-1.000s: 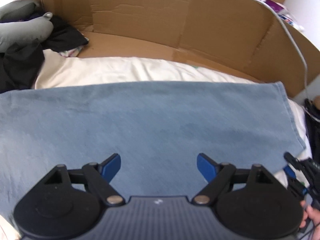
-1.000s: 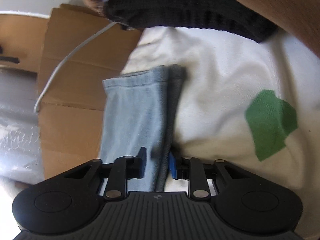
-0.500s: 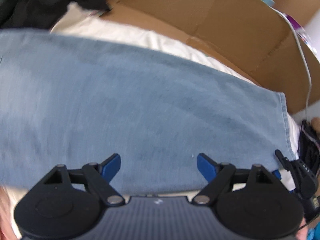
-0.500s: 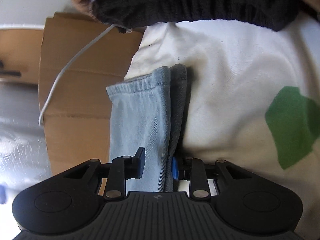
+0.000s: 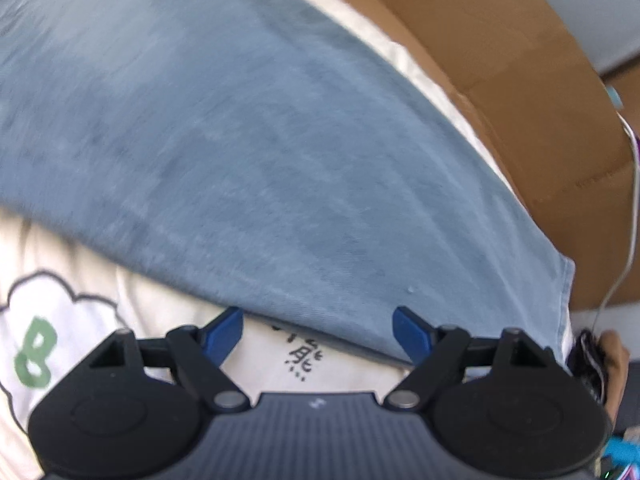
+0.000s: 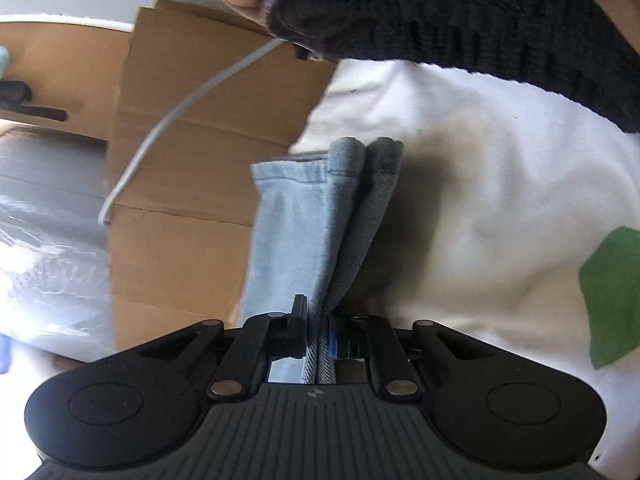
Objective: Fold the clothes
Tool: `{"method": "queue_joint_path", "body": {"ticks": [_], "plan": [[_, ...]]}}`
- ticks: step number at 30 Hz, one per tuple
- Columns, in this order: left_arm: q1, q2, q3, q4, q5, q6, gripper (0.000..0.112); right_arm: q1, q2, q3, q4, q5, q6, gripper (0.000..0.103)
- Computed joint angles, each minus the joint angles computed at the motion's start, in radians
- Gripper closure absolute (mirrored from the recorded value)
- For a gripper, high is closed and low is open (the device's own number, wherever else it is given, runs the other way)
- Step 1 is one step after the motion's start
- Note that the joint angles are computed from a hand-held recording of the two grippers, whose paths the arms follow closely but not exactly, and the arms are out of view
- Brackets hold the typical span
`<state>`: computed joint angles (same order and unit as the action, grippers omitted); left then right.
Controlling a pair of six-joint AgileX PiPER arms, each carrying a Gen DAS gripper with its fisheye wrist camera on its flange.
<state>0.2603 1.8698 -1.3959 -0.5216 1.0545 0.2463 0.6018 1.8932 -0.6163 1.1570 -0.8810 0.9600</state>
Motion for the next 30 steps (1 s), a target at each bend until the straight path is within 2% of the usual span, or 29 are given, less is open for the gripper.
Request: {"method": "queue_joint_path", "body": {"ticks": [2, 7, 11, 14, 20, 26, 30], "plan": [[0.02, 0.008, 0.008, -0.008, -0.004, -0.028, 0.031, -0.022, 0.011, -0.008, -0.014, 0.031, -0.017, 0.081], [0.059, 0.014, 0.02, -0.048, -0.023, -0.033, 0.031, -0.039, 0.05, -0.016, -0.053, 0.021, -0.006, 0.079], [0.1, 0.018, 0.056, -0.133, -0.052, -0.025, 0.031, -0.066, 0.026, -0.018, -0.095, 0.065, -0.037, 0.097], [0.126, 0.014, 0.09, -0.199, -0.056, 0.02, 0.026, -0.061, -0.011, -0.006, -0.082, 0.067, -0.049, 0.096], [0.223, 0.004, 0.194, -0.377, -0.042, 0.082, 0.028, -0.059, -0.061, -0.005, -0.068, 0.06, -0.062, 0.096], [0.295, -0.028, 0.339, -0.553, -0.052, 0.219, 0.031, -0.134, -0.138, 0.006, -0.156, 0.156, -0.062, 0.096], [0.339, -0.039, 0.426, -0.656, -0.039, 0.297, 0.032, -0.164, -0.182, -0.032, -0.135, 0.21, -0.174, 0.096]]}}
